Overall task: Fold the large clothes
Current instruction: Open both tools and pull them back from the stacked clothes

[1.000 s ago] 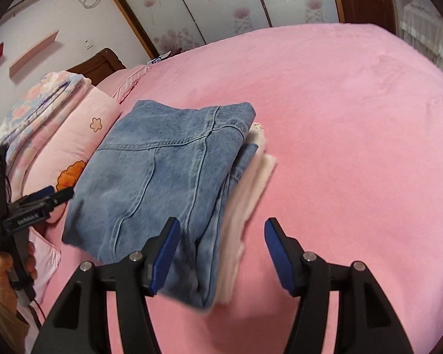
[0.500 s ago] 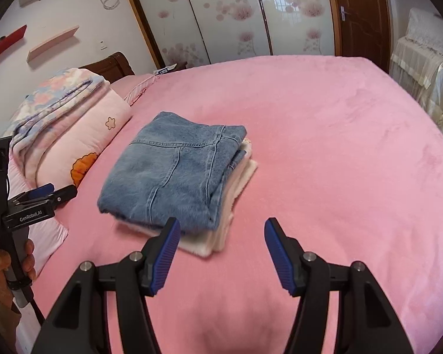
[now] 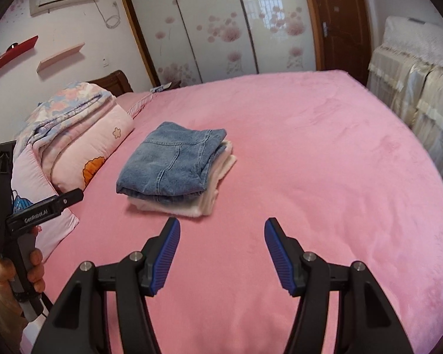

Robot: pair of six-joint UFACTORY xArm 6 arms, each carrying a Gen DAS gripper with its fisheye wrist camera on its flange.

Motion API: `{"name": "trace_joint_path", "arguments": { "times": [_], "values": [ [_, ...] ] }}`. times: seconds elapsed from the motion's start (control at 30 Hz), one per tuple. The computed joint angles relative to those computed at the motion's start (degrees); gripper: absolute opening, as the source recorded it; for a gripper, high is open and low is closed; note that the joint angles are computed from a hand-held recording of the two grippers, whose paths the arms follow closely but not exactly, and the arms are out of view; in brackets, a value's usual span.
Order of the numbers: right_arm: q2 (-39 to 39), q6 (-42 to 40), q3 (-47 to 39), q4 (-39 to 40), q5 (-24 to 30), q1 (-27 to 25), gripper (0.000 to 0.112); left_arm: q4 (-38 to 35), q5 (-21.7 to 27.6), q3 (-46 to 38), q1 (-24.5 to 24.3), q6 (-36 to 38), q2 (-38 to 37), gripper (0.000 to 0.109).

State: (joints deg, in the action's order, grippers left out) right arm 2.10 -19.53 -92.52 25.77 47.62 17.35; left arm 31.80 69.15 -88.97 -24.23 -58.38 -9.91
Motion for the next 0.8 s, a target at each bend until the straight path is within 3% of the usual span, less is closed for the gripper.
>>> {"name": "trace_joint_path", "arguments": {
  "times": [0.13,0.37,0.6,0.8],
  "values": [
    [-7.95,-0.83,8.28,0.32,-1.58,-1.47,0.06,3.07,3.57,1.21,-7.43,-5.71,-2.6,0.097],
    [-19.55,-1.86,19.84,-0.3,-2.63,-2.72,0.06,10.16,16.67,-2.48,-21.36,-14.73,-1.32,0.097],
    [-29.73,-2.85,30.1,0.56,-2.85,-3.42,0.061,14.1,22.79,-3.41,-31.1,-22.27,0.37,0.097],
    [-34.66,-2.04,35.37,0.02,-3.28,-4.13,0.061,10.02,22.57,-1.96,-33.81,-25.15,1.08,0.097]
  ]
}}
